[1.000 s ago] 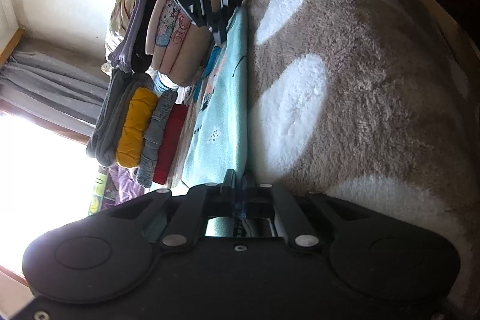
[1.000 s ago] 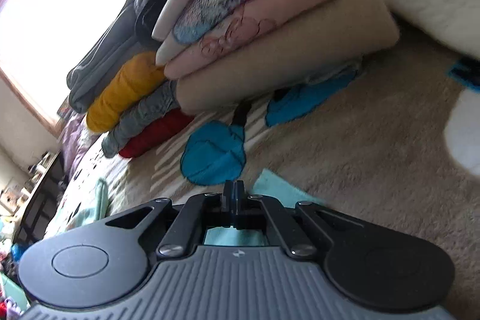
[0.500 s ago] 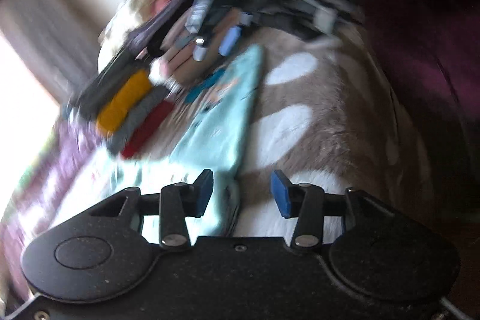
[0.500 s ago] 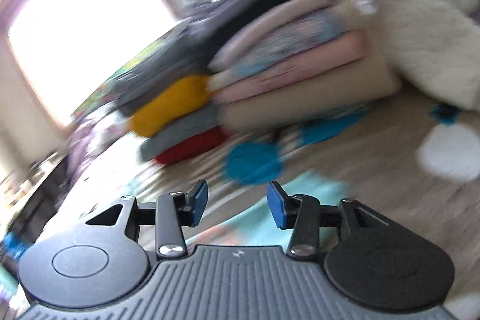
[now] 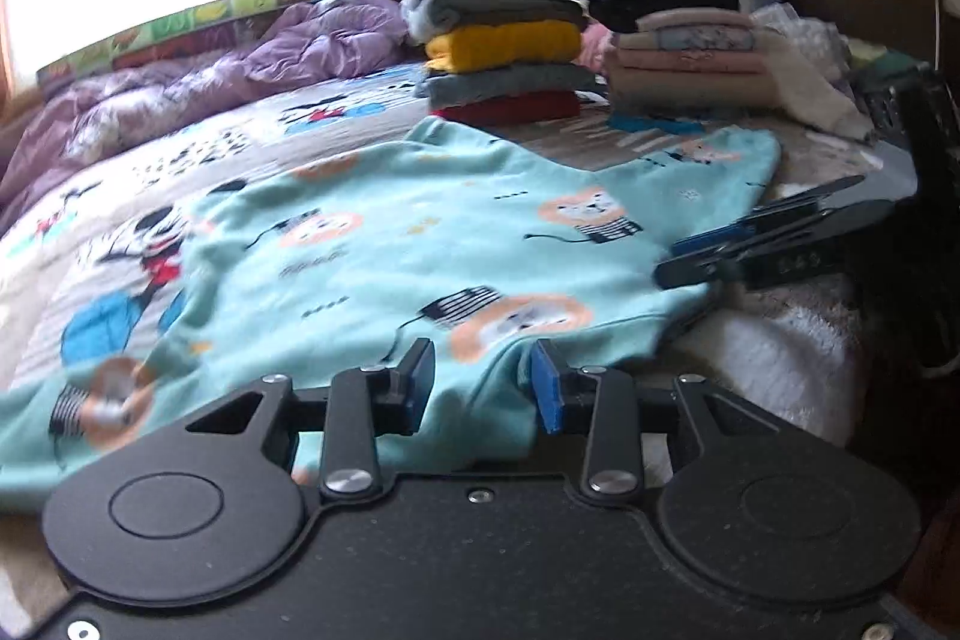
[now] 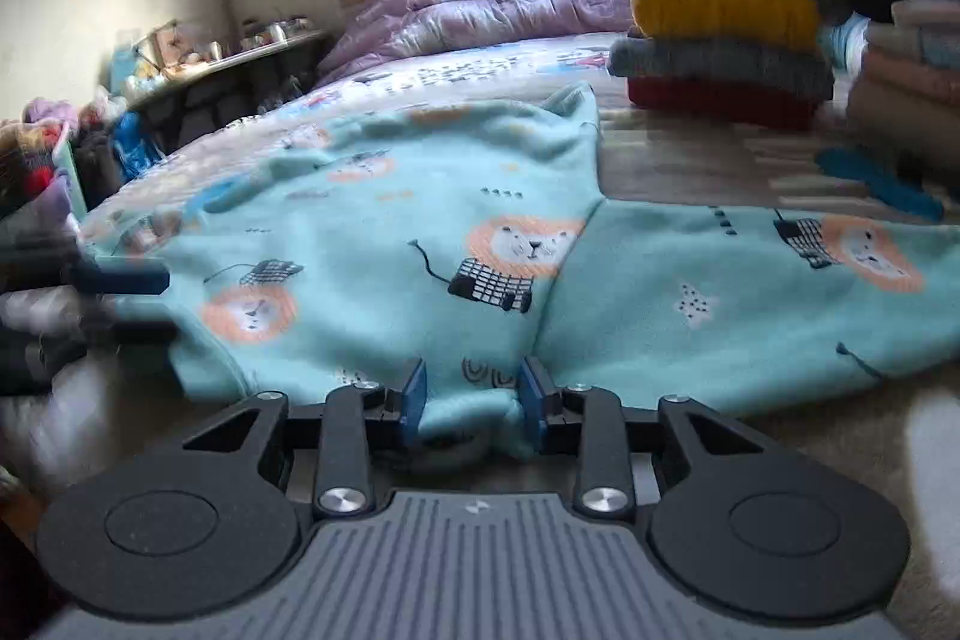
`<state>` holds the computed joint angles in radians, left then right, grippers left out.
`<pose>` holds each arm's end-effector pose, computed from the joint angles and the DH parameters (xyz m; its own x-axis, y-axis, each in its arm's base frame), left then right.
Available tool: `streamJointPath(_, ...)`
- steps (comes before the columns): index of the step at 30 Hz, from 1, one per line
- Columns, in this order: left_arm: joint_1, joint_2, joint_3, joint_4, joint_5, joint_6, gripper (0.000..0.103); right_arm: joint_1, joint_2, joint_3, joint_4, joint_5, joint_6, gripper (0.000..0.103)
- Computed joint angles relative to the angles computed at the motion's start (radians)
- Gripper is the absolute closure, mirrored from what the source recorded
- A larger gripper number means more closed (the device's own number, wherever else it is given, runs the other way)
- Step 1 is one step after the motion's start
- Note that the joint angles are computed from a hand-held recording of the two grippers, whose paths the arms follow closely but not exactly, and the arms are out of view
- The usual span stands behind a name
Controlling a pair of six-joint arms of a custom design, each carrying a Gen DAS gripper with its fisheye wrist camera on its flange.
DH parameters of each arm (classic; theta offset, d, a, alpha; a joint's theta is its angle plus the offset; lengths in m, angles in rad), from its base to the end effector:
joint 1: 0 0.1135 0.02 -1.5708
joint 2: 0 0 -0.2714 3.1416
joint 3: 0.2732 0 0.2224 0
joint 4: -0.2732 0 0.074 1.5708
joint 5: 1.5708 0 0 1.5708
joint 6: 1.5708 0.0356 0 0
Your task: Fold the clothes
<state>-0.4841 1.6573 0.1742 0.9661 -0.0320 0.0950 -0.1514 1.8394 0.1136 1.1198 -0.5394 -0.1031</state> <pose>0.1928 -0.1001 0.1216 -0.3937 0.3142 -0.8639 0.4801 0.8717 0.0982 0.2046 -0.0127 0.0948 -0.5304 -0.0084 -0.8477 -0.3443 0.9159 0.2064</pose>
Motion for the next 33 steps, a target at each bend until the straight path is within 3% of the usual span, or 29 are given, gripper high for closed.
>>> streamJointPath(3, 0.102, -0.074, -0.024, -0.040, 0.060, -0.022, 0.068, 0.010, -0.148, 0.021, -0.169, 0.026, 0.024, 0.069)
streamJointPath(7, 0.336, -0.170, -0.038, -0.092, 0.187, -0.101, 0.068, 0.024, -0.167, -0.023, -0.077, 0.037, 0.072, 0.066)
streamJointPath(11, 0.619, -0.202, -0.009, -0.161, 0.290, -0.274, 0.067, 0.164, -0.193, -0.012, -0.069, 0.112, 0.102, 0.066)
streamJointPath(15, 0.881, -0.170, 0.055, -0.232, 0.406, -0.401, 0.067, 0.349, -0.285, 0.049, -0.208, 0.197, 0.088, 0.066)
streamJointPath(20, 1.007, -0.118, 0.163, -0.275, 0.401, -0.363, 0.067, 0.607, -0.326, 0.200, -0.397, 0.321, 0.063, 0.067)
streamJointPath(24, 1.020, -0.040, 0.272, -0.295, 0.410, -0.259, 0.067, 0.776, -0.267, 0.365, -0.512, 0.394, 0.029, 0.068)
streamJointPath(29, 1.013, 0.072, 0.435, -0.401, 0.401, -0.130, 0.067, 0.875, -0.143, 0.529, -0.583, 0.440, 0.030, 0.068)
streamJointPath(33, 1.019, 0.179, 0.575, -0.511, 0.449, -0.043, 0.062, 0.895, -0.065, 0.566, -0.570, 0.470, 0.069, 0.068)
